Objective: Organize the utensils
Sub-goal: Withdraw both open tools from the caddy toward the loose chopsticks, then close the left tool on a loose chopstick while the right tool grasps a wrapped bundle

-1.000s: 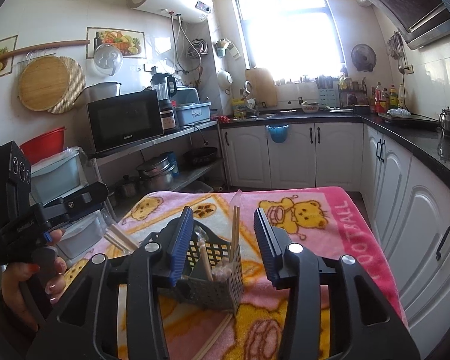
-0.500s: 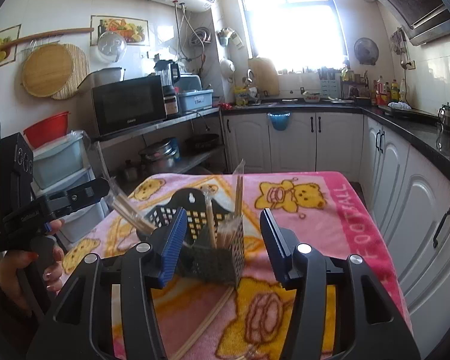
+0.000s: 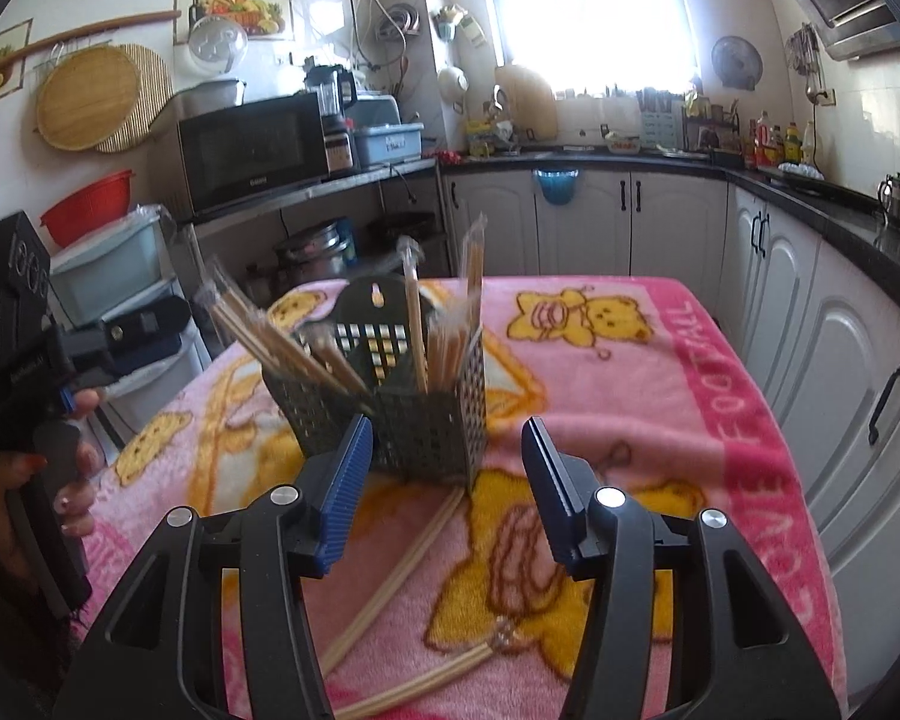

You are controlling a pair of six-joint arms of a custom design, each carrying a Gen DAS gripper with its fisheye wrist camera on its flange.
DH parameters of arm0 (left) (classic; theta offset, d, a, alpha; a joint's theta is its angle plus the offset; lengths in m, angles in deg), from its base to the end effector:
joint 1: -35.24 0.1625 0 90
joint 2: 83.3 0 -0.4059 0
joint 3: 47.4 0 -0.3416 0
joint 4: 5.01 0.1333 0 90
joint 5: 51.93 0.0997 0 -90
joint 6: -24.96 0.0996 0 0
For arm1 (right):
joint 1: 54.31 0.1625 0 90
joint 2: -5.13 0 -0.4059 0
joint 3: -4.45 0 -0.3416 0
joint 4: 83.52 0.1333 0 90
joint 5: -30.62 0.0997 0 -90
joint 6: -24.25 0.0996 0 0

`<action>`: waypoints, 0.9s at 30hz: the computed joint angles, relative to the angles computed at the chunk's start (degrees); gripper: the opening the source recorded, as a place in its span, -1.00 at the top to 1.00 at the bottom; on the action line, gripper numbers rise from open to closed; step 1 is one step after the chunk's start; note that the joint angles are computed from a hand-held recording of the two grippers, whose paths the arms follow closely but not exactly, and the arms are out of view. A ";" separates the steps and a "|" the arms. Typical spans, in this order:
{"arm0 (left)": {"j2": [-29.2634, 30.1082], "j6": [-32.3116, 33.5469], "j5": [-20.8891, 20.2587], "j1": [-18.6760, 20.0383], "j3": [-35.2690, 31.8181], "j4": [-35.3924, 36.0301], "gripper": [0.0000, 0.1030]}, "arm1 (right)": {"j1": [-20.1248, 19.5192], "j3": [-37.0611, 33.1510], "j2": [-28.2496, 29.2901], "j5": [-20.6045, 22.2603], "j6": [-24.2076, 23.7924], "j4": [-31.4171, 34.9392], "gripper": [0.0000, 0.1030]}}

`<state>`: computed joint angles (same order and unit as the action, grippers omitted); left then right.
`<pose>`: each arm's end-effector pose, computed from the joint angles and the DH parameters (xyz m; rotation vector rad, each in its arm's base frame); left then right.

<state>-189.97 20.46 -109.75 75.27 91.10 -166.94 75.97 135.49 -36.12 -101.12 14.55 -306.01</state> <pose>-0.1132 -0.3384 0.3709 0.7809 2.5986 -1.2319 0.3292 -0.2848 0.1015 0.6879 -2.3204 1.1433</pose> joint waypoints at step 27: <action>8.58 -2.58 -5.69 4.79 3.61 4.67 -0.27 | -8.95 9.50 3.28 2.83 6.82 1.86 0.08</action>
